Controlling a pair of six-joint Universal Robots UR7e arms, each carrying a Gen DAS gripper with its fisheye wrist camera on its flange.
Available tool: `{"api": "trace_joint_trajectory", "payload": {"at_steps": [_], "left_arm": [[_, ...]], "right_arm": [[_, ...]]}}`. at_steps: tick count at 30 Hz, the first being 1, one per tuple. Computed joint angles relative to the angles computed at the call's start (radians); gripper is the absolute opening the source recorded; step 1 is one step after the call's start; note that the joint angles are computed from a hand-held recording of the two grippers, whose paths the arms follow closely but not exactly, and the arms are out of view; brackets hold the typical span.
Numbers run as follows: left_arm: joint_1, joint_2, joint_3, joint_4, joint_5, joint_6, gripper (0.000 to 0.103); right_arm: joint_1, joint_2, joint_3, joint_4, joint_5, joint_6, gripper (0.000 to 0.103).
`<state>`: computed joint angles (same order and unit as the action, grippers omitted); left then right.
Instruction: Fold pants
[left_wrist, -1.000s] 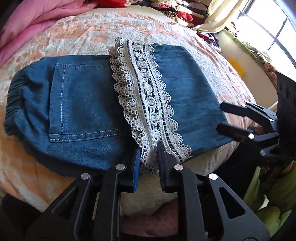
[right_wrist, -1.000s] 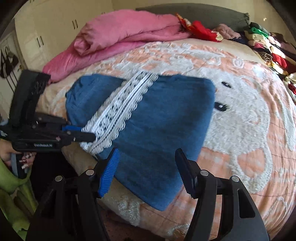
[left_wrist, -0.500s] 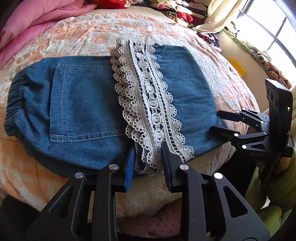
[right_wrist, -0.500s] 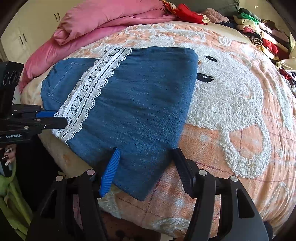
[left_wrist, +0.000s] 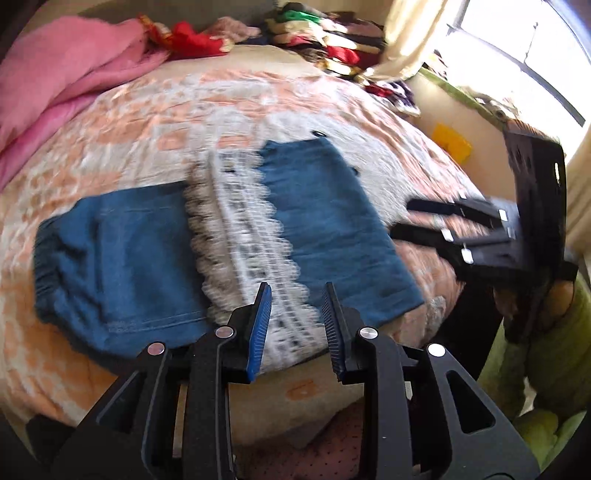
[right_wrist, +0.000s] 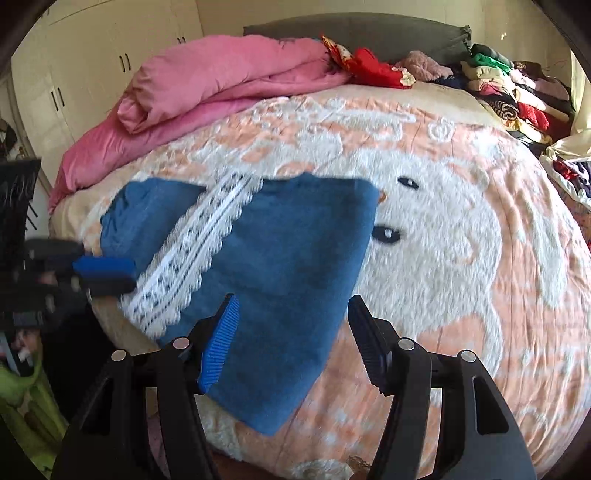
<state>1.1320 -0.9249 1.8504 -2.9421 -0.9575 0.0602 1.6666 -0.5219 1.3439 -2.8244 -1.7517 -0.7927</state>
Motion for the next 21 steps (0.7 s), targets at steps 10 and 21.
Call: {"api": "trace_joint_trajectory", "payload": {"at_steps": [10,21], "left_arm": [[0.031,0.063,-0.048,0.091,0.016,-0.022,0.021],[0.039,0.063,-0.048,0.081,-0.015,-0.025,0.021]], "right_arm": [[0.035,0.118,-0.186,0.107,-0.037,-0.04,0.06],[0.03,0.254,-0.372,0.191,-0.146,-0.002,0.06]]}}
